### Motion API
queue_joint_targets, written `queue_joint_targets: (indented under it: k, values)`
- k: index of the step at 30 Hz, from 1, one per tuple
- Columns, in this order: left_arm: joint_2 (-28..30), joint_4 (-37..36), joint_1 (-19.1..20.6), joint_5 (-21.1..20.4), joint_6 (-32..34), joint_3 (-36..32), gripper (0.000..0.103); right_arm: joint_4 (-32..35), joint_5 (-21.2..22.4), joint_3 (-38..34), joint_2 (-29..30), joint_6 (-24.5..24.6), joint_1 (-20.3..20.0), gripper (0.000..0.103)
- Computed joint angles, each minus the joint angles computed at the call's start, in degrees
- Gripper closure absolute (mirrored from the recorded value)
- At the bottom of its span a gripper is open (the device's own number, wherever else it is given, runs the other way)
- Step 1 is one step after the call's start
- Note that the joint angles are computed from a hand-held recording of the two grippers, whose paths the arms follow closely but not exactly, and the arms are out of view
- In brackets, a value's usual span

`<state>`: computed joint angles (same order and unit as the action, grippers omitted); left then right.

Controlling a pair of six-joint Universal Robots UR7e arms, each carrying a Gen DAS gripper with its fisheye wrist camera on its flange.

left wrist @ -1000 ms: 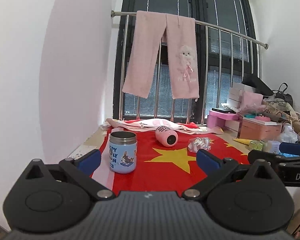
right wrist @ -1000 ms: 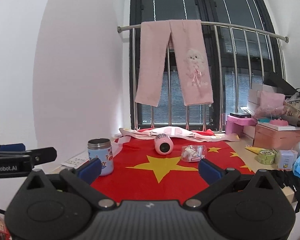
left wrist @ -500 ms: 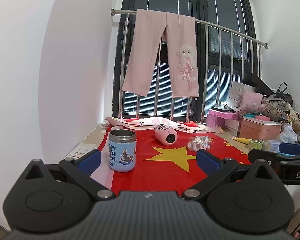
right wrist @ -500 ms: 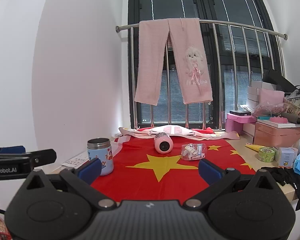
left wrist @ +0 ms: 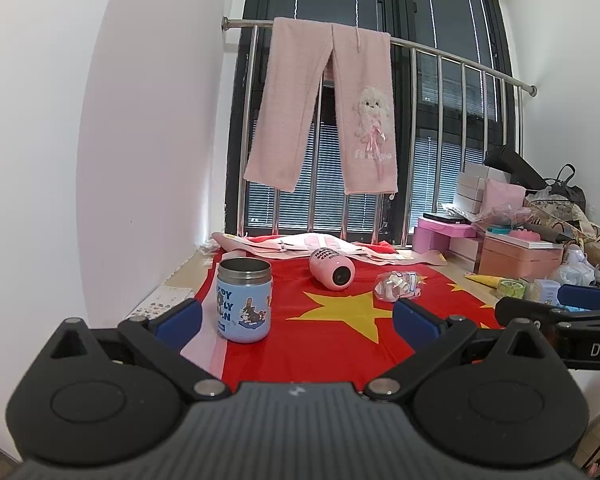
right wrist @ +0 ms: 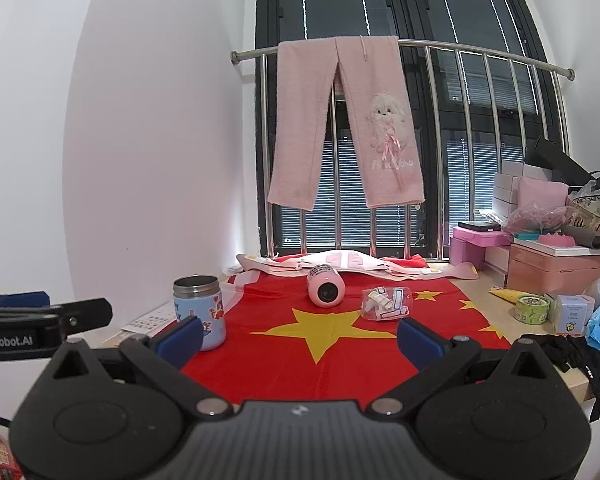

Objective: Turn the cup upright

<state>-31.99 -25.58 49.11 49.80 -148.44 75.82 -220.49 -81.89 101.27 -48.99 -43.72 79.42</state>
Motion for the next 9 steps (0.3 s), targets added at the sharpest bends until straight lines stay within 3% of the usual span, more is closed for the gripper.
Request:
queue_joint_targets:
  k: [9]
  values:
    - [-0.4, -0.1, 0.2, 0.8, -0.6, 0.6, 0.0, 0.2, 0.2, 0.2, -0.3, -0.1, -0.2, 0.0]
